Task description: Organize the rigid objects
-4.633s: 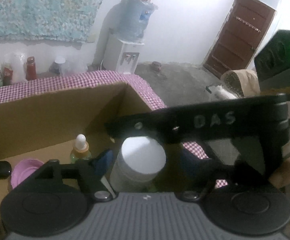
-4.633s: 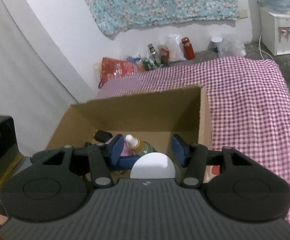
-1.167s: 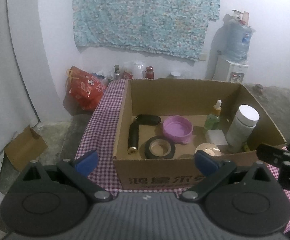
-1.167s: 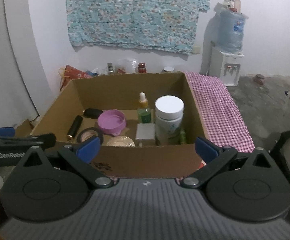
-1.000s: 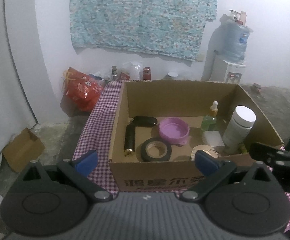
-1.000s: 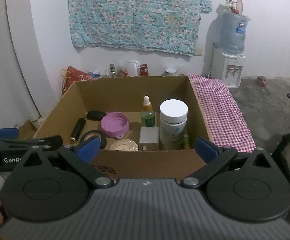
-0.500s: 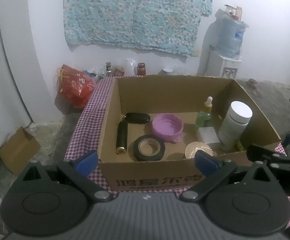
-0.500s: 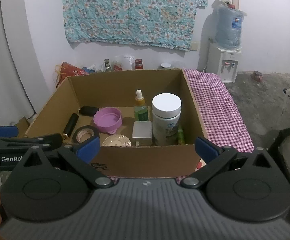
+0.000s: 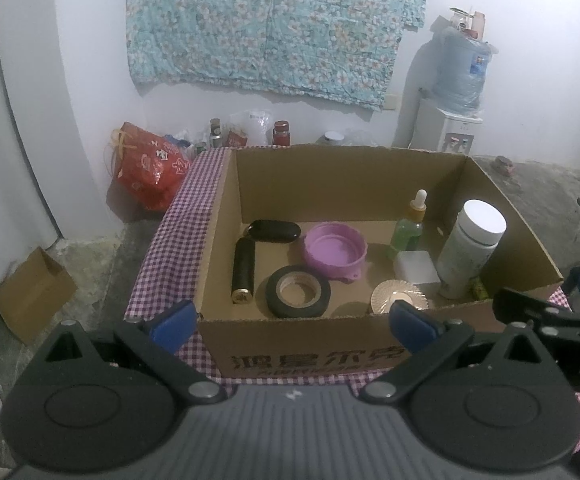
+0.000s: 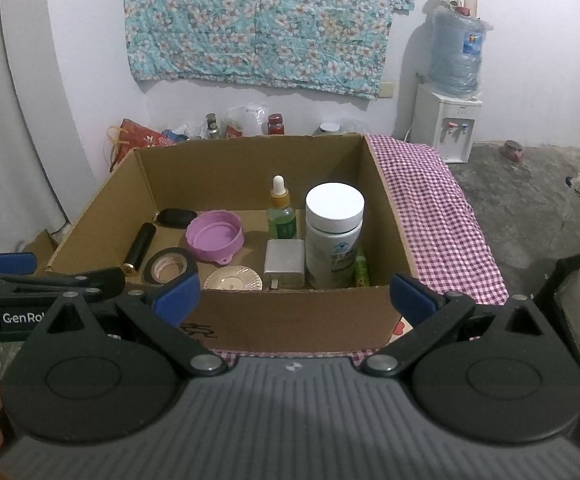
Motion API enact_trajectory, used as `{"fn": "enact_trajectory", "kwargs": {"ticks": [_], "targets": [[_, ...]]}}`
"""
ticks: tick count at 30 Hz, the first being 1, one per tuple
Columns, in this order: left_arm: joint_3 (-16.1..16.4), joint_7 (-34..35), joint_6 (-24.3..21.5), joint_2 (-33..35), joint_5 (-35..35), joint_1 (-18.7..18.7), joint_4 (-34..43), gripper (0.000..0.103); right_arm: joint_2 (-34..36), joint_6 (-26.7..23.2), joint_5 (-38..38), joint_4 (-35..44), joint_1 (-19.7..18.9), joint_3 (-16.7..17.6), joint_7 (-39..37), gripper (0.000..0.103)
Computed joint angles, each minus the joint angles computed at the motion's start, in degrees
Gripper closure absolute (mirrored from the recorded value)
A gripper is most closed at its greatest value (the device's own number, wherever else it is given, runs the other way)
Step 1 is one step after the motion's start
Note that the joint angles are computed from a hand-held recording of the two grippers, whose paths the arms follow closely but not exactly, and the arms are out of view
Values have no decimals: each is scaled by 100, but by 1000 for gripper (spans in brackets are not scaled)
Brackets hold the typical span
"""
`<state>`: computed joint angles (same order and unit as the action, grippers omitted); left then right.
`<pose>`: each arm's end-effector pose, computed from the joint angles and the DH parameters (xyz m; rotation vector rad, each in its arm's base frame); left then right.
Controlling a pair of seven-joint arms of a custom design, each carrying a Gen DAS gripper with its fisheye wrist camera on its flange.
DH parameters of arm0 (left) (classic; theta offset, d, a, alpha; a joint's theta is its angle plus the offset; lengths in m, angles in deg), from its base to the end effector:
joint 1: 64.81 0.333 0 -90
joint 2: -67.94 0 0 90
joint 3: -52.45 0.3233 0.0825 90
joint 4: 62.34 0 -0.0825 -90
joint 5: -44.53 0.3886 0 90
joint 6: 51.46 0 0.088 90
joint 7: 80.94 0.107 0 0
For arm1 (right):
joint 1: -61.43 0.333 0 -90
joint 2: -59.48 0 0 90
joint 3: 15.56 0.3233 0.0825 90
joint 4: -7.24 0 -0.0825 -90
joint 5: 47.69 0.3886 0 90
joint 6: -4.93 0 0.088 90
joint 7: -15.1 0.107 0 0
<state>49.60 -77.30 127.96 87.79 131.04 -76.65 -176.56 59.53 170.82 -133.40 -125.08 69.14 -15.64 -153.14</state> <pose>0.5641 -0.2358 0.3285 -1.5539 1.9895 -0.8500 0.5085 0.1277 0.3742 -1.5063 1.9499 -0.8323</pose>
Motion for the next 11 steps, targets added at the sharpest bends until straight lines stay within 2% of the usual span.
{"fn": "enact_trajectory", "kwargs": {"ticks": [11], "targets": [[-69, -255, -30, -27, 263, 44, 22, 0, -9, -41, -8, 11, 20, 13, 15, 1]]}}
